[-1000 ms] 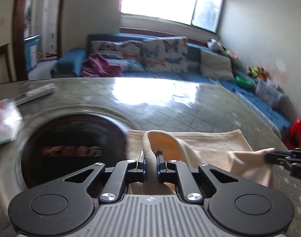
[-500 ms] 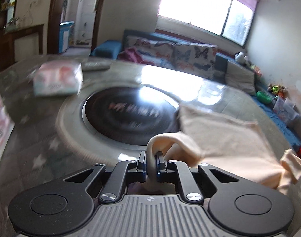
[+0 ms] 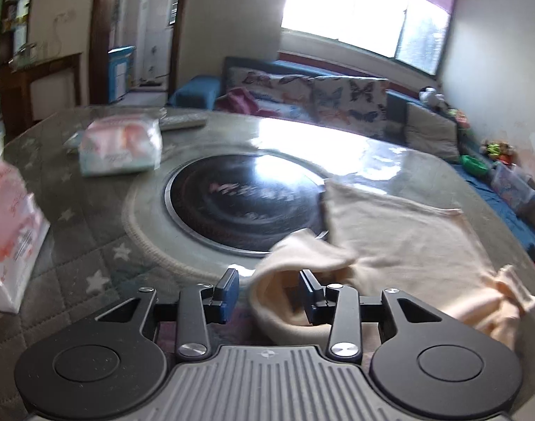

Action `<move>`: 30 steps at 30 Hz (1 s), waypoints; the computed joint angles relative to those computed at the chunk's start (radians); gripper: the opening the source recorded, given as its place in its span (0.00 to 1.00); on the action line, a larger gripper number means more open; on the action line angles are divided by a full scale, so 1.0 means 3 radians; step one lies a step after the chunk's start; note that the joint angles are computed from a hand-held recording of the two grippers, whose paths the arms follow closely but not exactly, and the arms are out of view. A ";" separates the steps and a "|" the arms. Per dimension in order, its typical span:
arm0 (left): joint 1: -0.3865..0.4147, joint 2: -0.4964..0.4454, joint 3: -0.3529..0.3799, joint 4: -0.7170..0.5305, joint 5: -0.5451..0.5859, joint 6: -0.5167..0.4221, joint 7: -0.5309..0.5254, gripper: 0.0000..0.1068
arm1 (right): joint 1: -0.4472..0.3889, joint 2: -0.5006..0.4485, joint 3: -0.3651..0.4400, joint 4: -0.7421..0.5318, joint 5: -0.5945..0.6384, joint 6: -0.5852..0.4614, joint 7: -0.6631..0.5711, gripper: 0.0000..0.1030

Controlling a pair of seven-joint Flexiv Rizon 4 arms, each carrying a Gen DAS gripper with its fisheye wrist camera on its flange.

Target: Fold clothes

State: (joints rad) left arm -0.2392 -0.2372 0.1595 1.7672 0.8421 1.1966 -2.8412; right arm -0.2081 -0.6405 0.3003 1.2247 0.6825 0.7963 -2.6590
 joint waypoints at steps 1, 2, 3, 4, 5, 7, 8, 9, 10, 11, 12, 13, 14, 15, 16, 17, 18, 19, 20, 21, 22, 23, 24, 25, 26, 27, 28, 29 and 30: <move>0.0001 -0.0003 -0.0015 -0.0011 0.0014 0.0052 0.0036 0.42 | 0.0037 0.0033 0.0004 0.0090 -0.0045 0.0064 -0.0114 0.45; 0.0012 -0.0010 -0.0034 -0.0016 0.0006 0.0130 0.0098 0.43 | 0.0093 0.0069 -0.0007 0.0200 -0.0096 0.0208 -0.0232 0.45; 0.0033 -0.0025 -0.0055 -0.0017 -0.0032 0.0227 0.0177 0.44 | 0.0148 0.0100 -0.0013 0.0308 -0.0152 0.0357 -0.0344 0.45; 0.0068 -0.0065 -0.0088 -0.0016 -0.0125 0.0340 0.0294 0.45 | 0.0184 0.0119 -0.0015 0.0386 -0.0197 0.0474 -0.0422 0.44; 0.0101 -0.0111 -0.0121 -0.0012 -0.0241 0.0456 0.0431 0.45 | 0.0200 0.0124 -0.0011 0.0430 -0.0229 0.0556 -0.0467 0.42; 0.0184 -0.0203 -0.0215 0.0008 -0.0505 0.0682 0.0744 0.45 | 0.0198 0.0131 0.0019 0.0491 -0.0268 0.0670 -0.0539 0.34; 0.0239 -0.0248 -0.0286 0.0024 -0.0646 0.0789 0.0916 0.45 | 0.0149 0.0131 0.0062 0.0476 -0.0236 0.0646 -0.0554 0.24; 0.0306 -0.0292 -0.0375 0.0043 -0.0793 0.0891 0.1098 0.45 | 0.0112 0.0129 0.0091 0.0457 -0.0196 0.0641 -0.0559 0.18; 0.0391 -0.0355 -0.0503 0.0048 -0.0961 0.0983 0.1304 0.45 | 0.0084 0.0124 0.0111 0.0432 -0.0150 0.0659 -0.0553 0.11; 0.0471 -0.0426 -0.0646 0.0035 -0.1112 0.1054 0.1517 0.45 | 0.0065 0.0120 0.0124 0.0408 -0.0107 0.0695 -0.0547 0.10; 0.0558 -0.0500 -0.0806 0.0015 -0.1248 0.1111 0.1728 0.45 | 0.0047 0.0117 0.0135 0.0380 -0.0066 0.0738 -0.0541 0.10; 0.0650 -0.0576 -0.0978 -0.0009 -0.1372 0.1157 0.1934 0.45 | 0.0022 0.0114 0.0149 0.0346 -0.0024 0.0769 -0.0535 0.09; 0.0747 -0.0655 -0.1164 -0.0040 -0.1477 0.1202 0.2143 0.47 | 0.0006 0.0110 0.0153 0.0314 0.0014 0.0824 -0.0525 0.09; 0.0845 -0.0739 -0.1357 -0.0078 -0.1567 0.1238 0.2349 0.49 | -0.0001 0.0103 0.0149 0.0285 0.0045 0.0908 -0.0511 0.09; 0.0884 -0.0819 -0.1474 -0.0135 -0.1625 0.1235 0.2501 0.50 | -0.0006 0.0091 0.0139 0.0250 0.0065 0.0995 -0.0478 0.09; 0.0909 -0.0898 -0.1574 -0.0198 -0.1675 0.1221 0.2645 0.50 | -0.0008 0.0071 0.0121 0.0210 0.0074 0.1085 -0.0422 0.09; 0.0902 -0.0969 -0.1626 -0.0267 -0.1714 0.1199 0.2758 0.50 | -0.0003 0.0049 0.0094 0.0173 0.0063 0.1179 -0.0347 0.09; 0.0888 -0.1040 -0.1668 -0.0338 -0.1750 0.1174 0.2866 0.50 | 0.0006 0.0024 0.0061 0.0141 0.0034 0.1281 -0.0253 0.09; 0.0885 -0.1108 -0.1713 -0.0401 -0.1784 0.1158 0.2978 0.50 | 0.0011 -0.0005 0.0028 0.0111 -0.0006 0.1374 -0.0148 0.09; 0.0884 -0.1175 -0.1759 -0.0464 -0.1818 0.1141 0.3091 0.50 | 0.0015 -0.0037 -0.0009 0.0080 -0.0063 0.1453 -0.0024 0.09; 0.0836 -0.1223 -0.1732 -0.0530 -0.1844 0.1113 0.3155 0.50 | 0.0023 -0.0070 -0.0053 0.0048 -0.0123 0.1529 0.0106 0.09; 0.0780 -0.1267 -0.1692 -0.0596 -0.1868 0.1082 0.3210 0.50 | 0.0048 -0.0108 -0.0124 0.0015 -0.0191 0.1606 0.0276 0.09; 0.0751 -0.1310 -0.1681 -0.0648 -0.1900 0.1060 0.3278 0.50 | 0.0093 -0.0153 -0.0230 -0.0020 -0.0269 0.1682 0.0491 0.09; 0.0738 -0.1350 -0.1689 -0.0685 -0.1940 0.1040 0.3348 0.50 | 0.0132 -0.0195 -0.0330 -0.0049 -0.0343 0.1741 0.0690 0.12; 0.0727 -0.1388 -0.1698 -0.0720 -0.1982 0.1021 0.3418 0.50 | 0.0161 -0.0233 -0.0418 -0.0070 -0.0412 0.1786 0.0866 0.12; 0.0693 -0.1425 -0.1673 -0.0763 -0.2012 0.1002 0.3473 0.50 | 0.0193 -0.0273 -0.0512 -0.0094 -0.0481 0.1825 0.1047 0.12; 0.0641 -0.1444 -0.1616 -0.0797 -0.2035 0.0982 0.3508 0.50 | 0.0219 -0.0305 -0.0588 -0.0102 -0.0545 0.1880 0.1186 0.14; 0.0640 -0.1472 -0.1636 -0.0810 -0.2072 0.0976 0.3584 0.50 | 0.0230 -0.0321 -0.0626 -0.0092 -0.0604 0.1919 0.1268 0.15; 0.0651 -0.1502 -0.1670 -0.0819 -0.2111 0.0972 0.3669 0.50 | 0.0228 -0.0331 -0.0645 -0.0083 -0.0665 0.1915 0.1336 0.15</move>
